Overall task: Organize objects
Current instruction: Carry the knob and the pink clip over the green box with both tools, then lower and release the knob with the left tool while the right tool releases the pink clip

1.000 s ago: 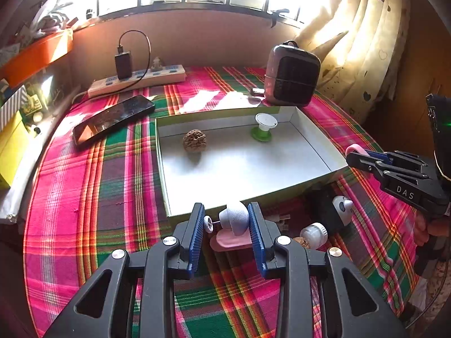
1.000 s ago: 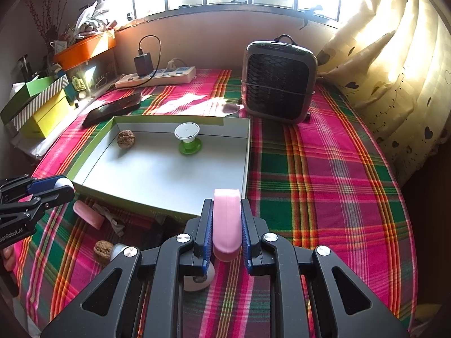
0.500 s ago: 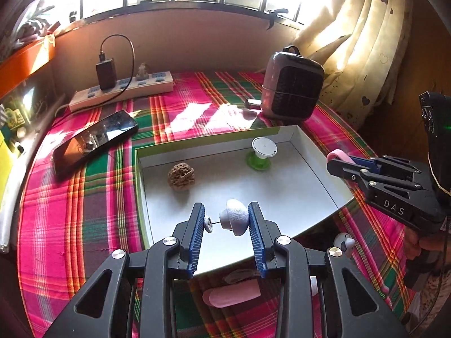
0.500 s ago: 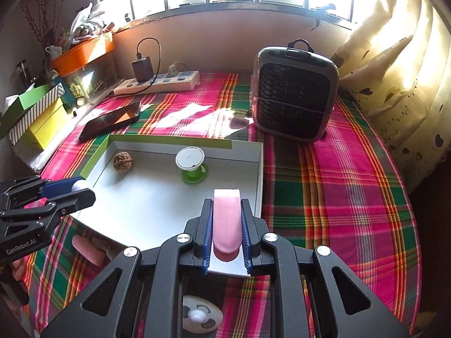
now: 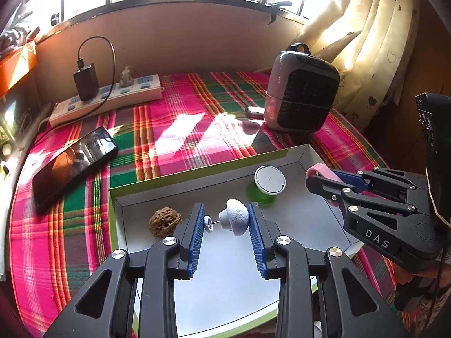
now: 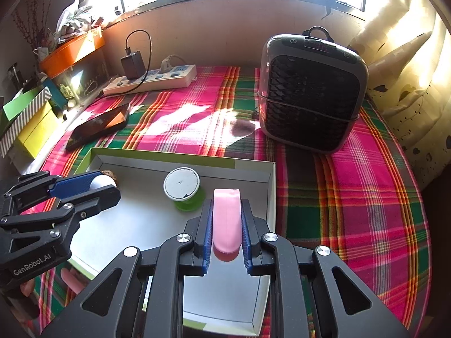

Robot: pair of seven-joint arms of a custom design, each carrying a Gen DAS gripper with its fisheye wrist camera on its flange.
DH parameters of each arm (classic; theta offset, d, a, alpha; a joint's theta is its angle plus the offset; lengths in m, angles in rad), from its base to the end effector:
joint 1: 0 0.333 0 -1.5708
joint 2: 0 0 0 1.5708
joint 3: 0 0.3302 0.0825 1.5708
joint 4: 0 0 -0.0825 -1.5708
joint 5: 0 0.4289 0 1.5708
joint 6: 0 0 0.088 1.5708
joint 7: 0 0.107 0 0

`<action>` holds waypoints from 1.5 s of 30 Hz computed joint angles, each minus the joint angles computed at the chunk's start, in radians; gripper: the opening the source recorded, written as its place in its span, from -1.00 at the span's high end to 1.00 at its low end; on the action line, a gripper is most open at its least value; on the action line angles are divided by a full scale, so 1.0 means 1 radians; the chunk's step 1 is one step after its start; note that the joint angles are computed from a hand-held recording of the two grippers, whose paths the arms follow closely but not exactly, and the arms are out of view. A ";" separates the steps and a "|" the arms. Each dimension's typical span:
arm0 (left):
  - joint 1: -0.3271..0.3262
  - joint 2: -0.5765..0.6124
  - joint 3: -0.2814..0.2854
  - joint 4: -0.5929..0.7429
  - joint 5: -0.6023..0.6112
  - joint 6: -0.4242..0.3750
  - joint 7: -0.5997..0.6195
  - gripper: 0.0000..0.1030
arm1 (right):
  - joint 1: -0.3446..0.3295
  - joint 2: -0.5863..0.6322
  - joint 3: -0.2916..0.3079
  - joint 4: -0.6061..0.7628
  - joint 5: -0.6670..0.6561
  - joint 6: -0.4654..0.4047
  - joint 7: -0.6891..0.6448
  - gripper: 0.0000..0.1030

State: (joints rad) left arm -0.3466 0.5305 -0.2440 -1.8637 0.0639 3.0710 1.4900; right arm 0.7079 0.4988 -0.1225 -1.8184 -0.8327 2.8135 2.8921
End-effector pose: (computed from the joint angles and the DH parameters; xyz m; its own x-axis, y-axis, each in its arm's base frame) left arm 0.6111 -0.3925 0.2995 -0.5115 -0.8495 0.1295 -0.7043 0.3280 -0.6296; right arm 0.5743 0.4338 0.2892 0.0475 -0.9971 -0.0591 -0.7872 -0.0009 -0.6168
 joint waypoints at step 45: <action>-0.080 0.156 0.080 0.222 0.105 -0.161 -0.117 0.42 | 0.009 0.094 -0.018 0.091 0.142 -0.036 -0.134 0.64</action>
State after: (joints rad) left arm -0.4270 0.6864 -0.1637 -1.6418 0.1693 2.9095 1.3734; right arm 0.7173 0.5931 -0.1409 -1.7276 -0.6907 2.7774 2.7582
